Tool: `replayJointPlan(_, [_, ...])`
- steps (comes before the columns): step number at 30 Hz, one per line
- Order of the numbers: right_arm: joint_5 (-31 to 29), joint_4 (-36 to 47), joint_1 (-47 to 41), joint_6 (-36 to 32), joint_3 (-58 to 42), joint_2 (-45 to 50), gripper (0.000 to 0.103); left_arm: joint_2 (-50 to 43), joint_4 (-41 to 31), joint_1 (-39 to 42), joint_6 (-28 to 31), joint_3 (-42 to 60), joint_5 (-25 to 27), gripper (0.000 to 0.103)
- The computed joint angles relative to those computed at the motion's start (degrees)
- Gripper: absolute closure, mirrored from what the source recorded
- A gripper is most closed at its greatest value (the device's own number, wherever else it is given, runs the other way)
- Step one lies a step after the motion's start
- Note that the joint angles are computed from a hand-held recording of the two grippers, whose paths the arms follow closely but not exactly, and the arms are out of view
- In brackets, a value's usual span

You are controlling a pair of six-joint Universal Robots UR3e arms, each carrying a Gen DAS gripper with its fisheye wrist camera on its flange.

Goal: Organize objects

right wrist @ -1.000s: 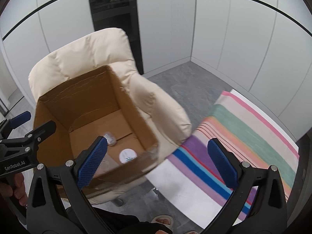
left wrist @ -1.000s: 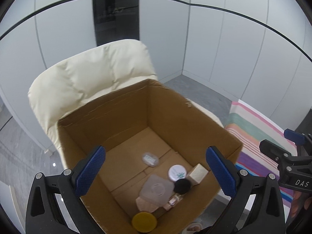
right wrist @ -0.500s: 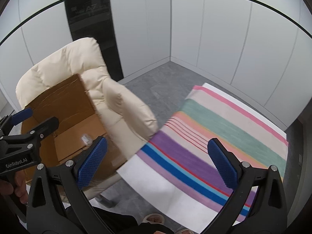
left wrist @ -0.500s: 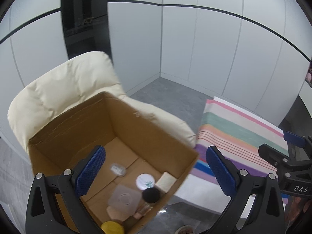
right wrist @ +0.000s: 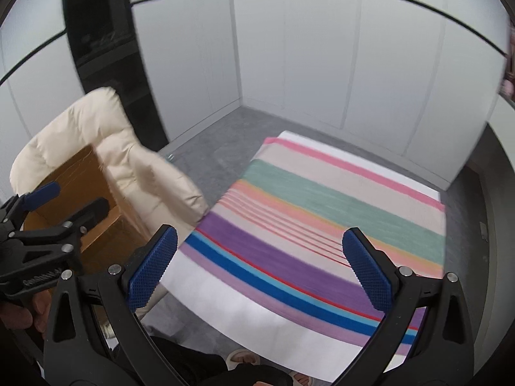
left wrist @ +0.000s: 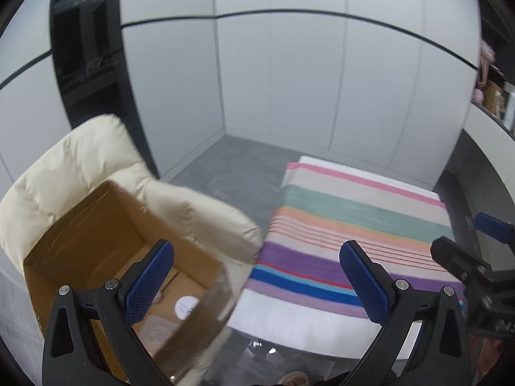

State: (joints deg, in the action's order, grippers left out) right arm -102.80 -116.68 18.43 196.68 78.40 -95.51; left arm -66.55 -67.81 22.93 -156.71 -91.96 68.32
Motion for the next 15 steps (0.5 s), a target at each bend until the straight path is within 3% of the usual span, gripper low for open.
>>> replayJointPlan(4, [-5.2,1.2,2.3,-0.5,5.3,-8.0,0.0,4.0,-3.0,-2.3,-1.6,0.1,1.7,0.0])
replayJointPlan(10, [-3.8,8.0,1.5,2.4,10.1,-20.3,0.0,14.5,-12.9,-2.1,0.8,1.0,0.2,0.0])
replayJointPlan(15, [-7.6,18.1,3.0,7.1,11.0,-28.0,0.0,17.6,-15.8,-10.0,-0.5,1.3,8.5,0.0])
